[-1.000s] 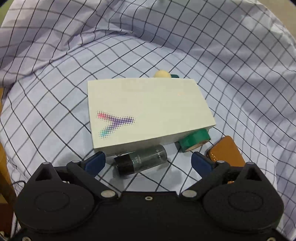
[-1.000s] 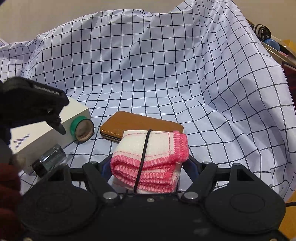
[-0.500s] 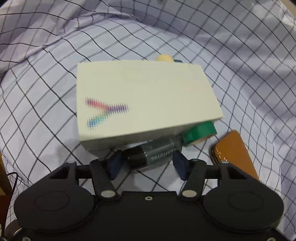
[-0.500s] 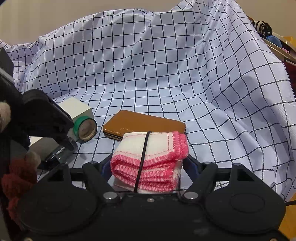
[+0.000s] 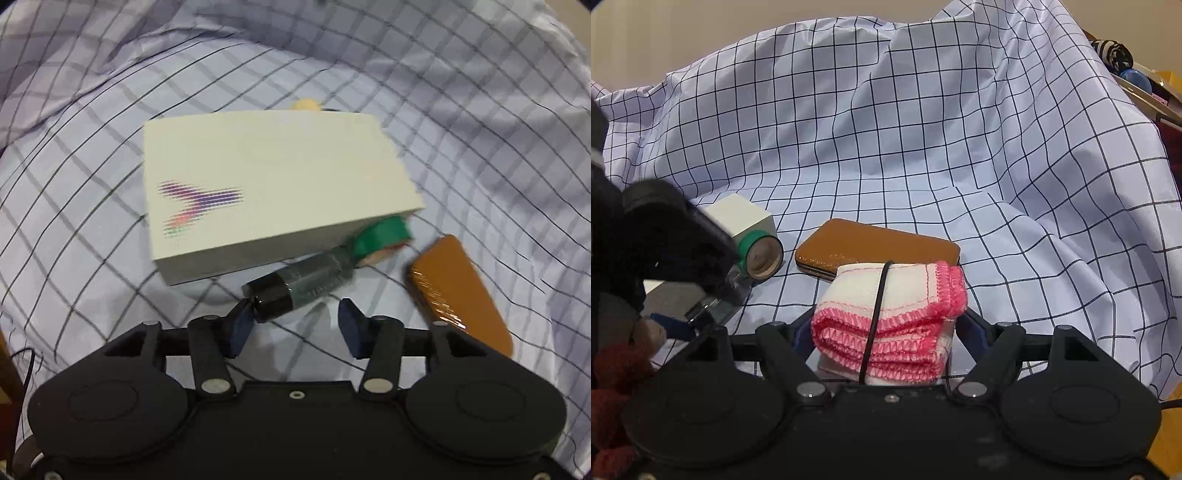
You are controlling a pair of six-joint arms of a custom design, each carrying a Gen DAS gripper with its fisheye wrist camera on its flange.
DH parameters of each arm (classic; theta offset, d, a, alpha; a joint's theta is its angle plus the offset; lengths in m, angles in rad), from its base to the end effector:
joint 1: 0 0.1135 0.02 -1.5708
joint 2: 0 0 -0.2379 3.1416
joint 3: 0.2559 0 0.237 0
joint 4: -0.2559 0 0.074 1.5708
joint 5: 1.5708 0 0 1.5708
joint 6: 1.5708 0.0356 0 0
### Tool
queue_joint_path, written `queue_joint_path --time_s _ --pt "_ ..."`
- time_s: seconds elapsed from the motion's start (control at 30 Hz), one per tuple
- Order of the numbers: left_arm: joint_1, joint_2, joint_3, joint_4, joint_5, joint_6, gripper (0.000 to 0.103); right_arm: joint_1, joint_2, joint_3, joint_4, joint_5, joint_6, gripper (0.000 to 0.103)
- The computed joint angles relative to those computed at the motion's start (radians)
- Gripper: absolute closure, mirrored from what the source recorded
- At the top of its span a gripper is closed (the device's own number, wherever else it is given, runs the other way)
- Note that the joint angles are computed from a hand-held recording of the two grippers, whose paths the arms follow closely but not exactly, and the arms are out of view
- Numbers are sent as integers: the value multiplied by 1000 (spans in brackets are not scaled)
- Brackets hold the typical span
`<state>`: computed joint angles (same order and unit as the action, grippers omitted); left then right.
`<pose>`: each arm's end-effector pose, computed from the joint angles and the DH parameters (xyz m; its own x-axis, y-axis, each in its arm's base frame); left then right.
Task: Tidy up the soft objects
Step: 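Grasp the black cylinder with the left tool while the right tool holds the towel bundle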
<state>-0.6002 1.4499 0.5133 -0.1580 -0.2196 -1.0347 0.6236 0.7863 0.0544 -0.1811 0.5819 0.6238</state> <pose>0.1903 -0.1209 0.1039 -0.7777 -0.4845 -0.4006 -0.3910 0.8717 -0.2952 0.1137 0.0577 0.0912 -0.6470 0.1357 -0.7503 0.2007 0.9796 0.0041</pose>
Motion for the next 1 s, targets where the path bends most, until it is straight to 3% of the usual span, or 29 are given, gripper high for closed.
queue_joint_path --time_s 0.2,0.33,0.47,0.6,0.7,0.9,1.0 --pt "-99 -25 31 13 -71 70 49 -33 -108 -5 -84 -4 -1 28" --pt "-135 -34 32 14 -54 149 49 -113 -237 -11 -170 -39 -42 27" --pt "-136 -31 13 18 -50 127 49 -179 -299 -14 -206 -72 -79 27" --pt "-119 -34 -3 5 -92 96 37 -183 -325 -14 -232 -78 -80 27" --pt "-136 -21 -10 21 -145 157 40 -169 -348 -13 -256 -73 -70 27" --pt "-93 65 -5 114 -50 271 48 -129 -343 -9 -268 -56 -40 27" --pt "-110 72 -4 122 -55 292 59 -108 -341 -7 -279 -42 -23 27"
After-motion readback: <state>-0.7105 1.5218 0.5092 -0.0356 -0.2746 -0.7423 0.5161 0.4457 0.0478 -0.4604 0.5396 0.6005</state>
